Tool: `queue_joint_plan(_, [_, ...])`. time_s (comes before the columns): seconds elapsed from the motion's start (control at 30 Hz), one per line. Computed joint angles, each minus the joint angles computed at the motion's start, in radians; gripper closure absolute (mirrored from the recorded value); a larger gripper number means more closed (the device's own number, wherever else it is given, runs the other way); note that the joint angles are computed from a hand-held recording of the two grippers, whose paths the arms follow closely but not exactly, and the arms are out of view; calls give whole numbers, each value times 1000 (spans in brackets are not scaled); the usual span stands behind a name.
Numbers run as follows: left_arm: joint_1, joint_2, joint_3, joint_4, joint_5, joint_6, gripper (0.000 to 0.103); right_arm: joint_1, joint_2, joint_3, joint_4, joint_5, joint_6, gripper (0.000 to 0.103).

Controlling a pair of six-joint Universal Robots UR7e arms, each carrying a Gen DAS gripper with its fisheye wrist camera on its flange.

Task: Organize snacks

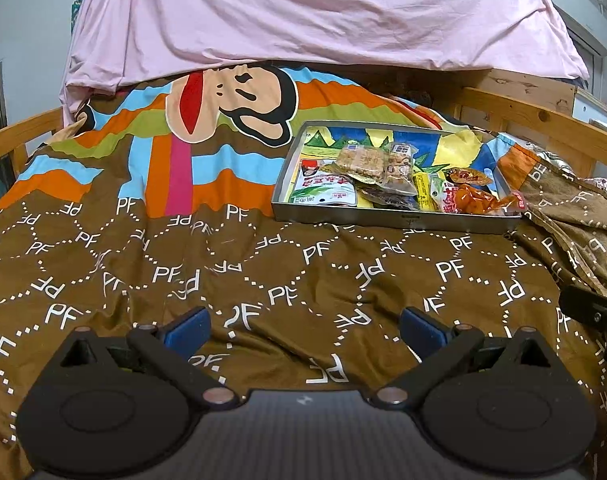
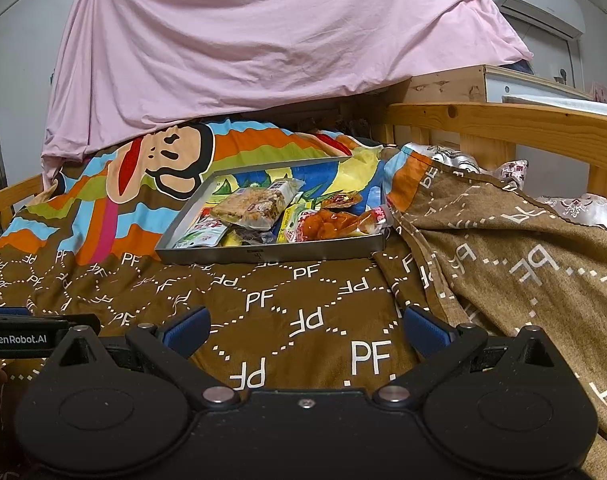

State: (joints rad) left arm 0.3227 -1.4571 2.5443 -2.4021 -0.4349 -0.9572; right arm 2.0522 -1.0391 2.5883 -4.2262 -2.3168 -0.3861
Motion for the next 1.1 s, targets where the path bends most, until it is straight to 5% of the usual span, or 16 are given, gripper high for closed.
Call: queue_joint_plan(1.1, [9, -13, -13, 66, -23, -57, 0, 3, 1, 0, 6, -3, 1, 1])
